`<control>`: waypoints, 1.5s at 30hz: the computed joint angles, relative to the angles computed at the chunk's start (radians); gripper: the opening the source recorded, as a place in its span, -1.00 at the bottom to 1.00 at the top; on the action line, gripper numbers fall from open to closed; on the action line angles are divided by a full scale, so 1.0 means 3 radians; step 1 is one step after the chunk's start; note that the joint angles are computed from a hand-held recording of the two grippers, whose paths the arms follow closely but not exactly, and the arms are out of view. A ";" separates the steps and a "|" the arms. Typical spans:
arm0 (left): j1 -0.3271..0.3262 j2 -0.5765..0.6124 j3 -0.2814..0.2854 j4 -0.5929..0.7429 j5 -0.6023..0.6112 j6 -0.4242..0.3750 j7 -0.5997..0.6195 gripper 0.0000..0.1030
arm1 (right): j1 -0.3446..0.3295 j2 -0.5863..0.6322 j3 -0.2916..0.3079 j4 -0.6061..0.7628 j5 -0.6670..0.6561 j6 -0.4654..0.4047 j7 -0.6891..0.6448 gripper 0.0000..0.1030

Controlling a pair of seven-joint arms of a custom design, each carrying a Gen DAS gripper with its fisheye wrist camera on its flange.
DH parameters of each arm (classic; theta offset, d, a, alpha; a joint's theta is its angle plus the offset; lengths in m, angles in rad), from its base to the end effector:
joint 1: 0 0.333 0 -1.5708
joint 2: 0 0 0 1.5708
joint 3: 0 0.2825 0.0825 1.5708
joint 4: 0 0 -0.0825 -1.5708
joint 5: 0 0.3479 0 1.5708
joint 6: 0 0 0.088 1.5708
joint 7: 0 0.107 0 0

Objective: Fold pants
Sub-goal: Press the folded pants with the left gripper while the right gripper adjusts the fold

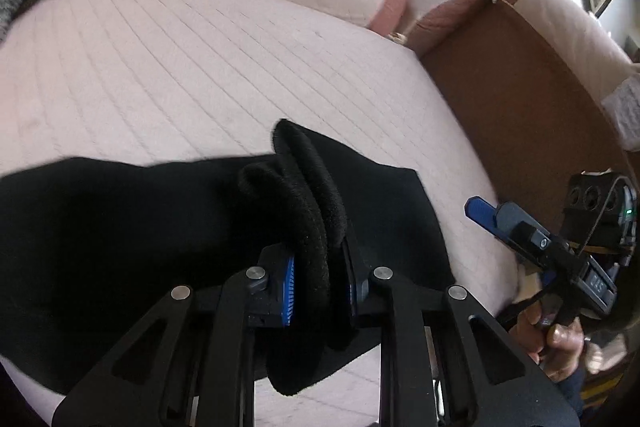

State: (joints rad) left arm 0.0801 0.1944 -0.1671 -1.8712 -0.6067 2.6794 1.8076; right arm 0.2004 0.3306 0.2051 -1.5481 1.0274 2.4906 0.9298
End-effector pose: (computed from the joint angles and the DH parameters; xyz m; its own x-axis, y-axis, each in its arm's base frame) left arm 0.6111 -0.0295 0.4610 0.0120 -0.9097 0.4152 -0.8071 -0.2539 -0.5330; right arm 0.6135 0.2380 0.5108 0.5006 -0.6417 -0.5810 -0.7663 -0.0163 -0.6423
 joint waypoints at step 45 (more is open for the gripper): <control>0.0047 -0.0682 0.0328 -0.1025 -0.0535 0.0455 -0.0388 -0.55 | 0.0547 0.0371 0.0149 0.0073 -0.1168 0.0021 -0.0319 -0.77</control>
